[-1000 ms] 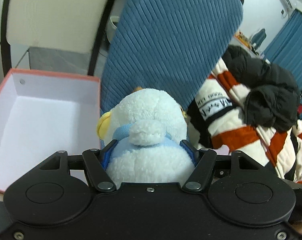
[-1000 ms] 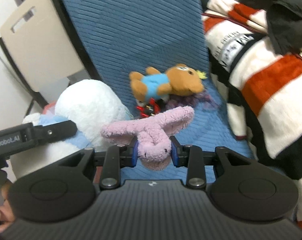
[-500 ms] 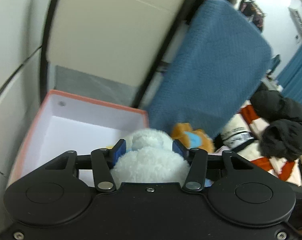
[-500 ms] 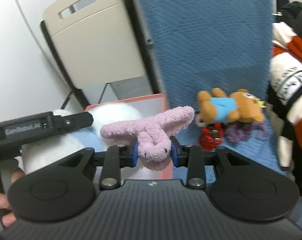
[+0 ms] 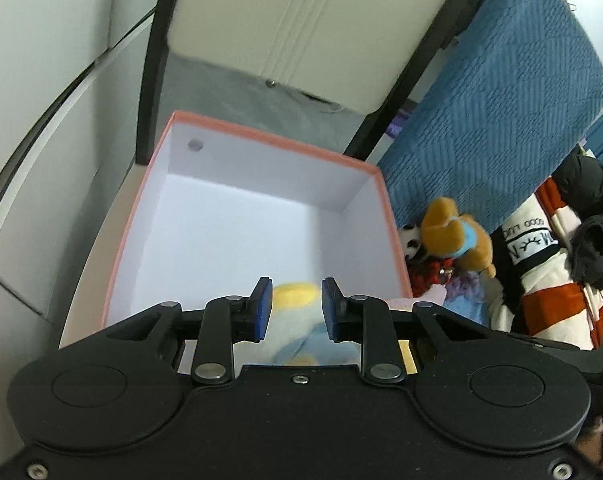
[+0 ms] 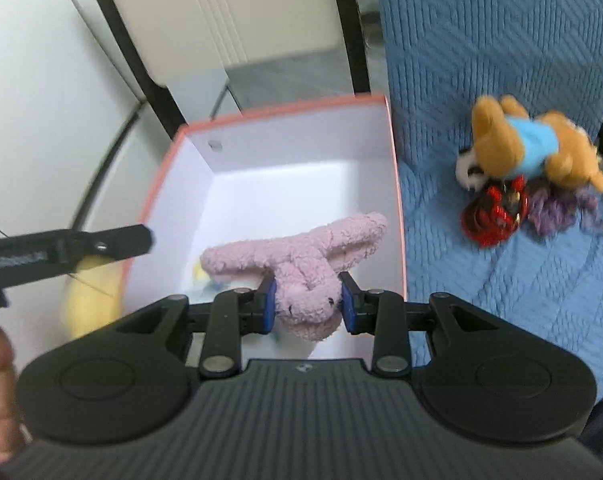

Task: Organize objects
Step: 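Carry the duck and bunny into the pink box with both grippers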

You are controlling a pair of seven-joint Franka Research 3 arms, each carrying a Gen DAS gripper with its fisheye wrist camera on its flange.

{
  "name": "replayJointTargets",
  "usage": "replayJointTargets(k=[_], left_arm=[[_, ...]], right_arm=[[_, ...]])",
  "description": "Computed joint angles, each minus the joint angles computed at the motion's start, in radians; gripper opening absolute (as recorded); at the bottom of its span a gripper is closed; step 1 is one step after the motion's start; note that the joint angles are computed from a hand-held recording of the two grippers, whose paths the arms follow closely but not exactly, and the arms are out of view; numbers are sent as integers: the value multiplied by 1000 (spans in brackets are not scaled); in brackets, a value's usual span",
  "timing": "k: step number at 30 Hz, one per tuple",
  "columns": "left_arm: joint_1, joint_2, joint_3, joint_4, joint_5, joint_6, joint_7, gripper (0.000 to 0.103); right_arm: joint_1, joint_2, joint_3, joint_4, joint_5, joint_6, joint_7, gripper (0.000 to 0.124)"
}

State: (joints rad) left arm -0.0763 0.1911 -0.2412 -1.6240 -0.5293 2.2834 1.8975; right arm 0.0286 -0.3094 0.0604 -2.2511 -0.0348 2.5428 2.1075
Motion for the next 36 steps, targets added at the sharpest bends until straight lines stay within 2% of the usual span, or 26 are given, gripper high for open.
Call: replayJointTargets(k=[3, 4, 5, 7, 9, 11, 22, 30, 36], left_arm=[[5, 8, 3, -5, 3, -18, -11, 25], [8, 9, 4, -7, 1, -27, -14, 33], [11, 11, 4, -10, -5, -34, -11, 46], [11, 14, 2, -18, -8, -32, -6, 62], [8, 16, 3, -21, 11, -49, -17, 67], [11, 23, 4, -18, 3, -81, -45, 80], [40, 112, -7, 45, -92, -230, -265, 93], [70, 177, -29, 88, -179, -325, -389, 95], [85, 211, -51, 99, -254, -382, -438, 97]], right_arm=[[-19, 10, 14, -13, -53, -5, 43, 35], [-17, 10, 6, -18, -45, -3, 44, 35], [-17, 13, 0, -19, -37, -7, 46, 35], [-20, 16, -4, -23, -34, -11, 55, 35], [-22, 14, -5, -27, -39, -12, 61, 35], [-21, 10, -8, -36, -33, -8, 62, 35], [-24, -3, -13, -56, -18, 3, 28, 35], [-33, -12, -7, -69, -29, 12, 28, 35], [-35, -18, -3, -76, -31, 23, 33, 35]])
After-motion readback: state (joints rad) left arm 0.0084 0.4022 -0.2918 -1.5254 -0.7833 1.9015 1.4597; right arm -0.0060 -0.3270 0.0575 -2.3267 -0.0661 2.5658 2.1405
